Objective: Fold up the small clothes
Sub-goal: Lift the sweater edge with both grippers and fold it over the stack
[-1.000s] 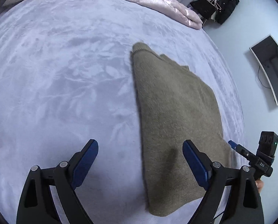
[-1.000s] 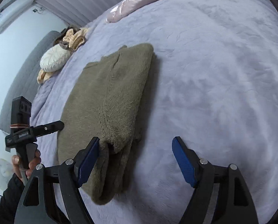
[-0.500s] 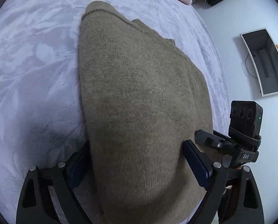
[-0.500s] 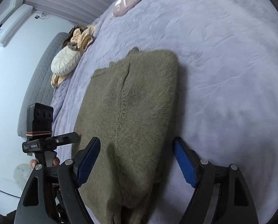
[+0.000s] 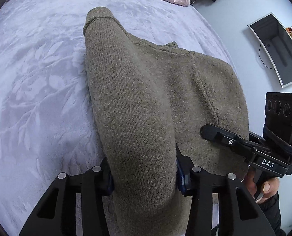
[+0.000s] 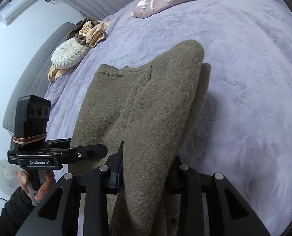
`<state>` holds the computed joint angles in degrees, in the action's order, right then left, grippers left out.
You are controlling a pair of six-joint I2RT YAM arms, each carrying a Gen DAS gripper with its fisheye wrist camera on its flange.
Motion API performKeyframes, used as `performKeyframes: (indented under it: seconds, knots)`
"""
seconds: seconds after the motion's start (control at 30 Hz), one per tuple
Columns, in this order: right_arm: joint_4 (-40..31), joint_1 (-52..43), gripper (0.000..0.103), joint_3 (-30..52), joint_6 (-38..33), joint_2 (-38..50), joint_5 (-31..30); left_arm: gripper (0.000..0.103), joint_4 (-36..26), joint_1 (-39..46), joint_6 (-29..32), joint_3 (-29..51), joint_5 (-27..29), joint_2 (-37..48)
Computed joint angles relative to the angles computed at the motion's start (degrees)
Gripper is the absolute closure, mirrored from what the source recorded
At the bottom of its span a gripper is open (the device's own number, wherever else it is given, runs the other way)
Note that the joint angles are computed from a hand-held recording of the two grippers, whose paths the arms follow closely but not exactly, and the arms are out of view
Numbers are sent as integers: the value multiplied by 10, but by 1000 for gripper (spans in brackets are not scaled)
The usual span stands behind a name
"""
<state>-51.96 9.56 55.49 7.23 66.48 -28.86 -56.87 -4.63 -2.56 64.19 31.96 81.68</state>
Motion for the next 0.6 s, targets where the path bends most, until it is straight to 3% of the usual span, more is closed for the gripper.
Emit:
performKeyframes:
  seconds: [0.6]
  knots:
    - [-78, 179, 70, 30, 148, -114, 105, 55, -162, 82, 90, -21, 6, -160]
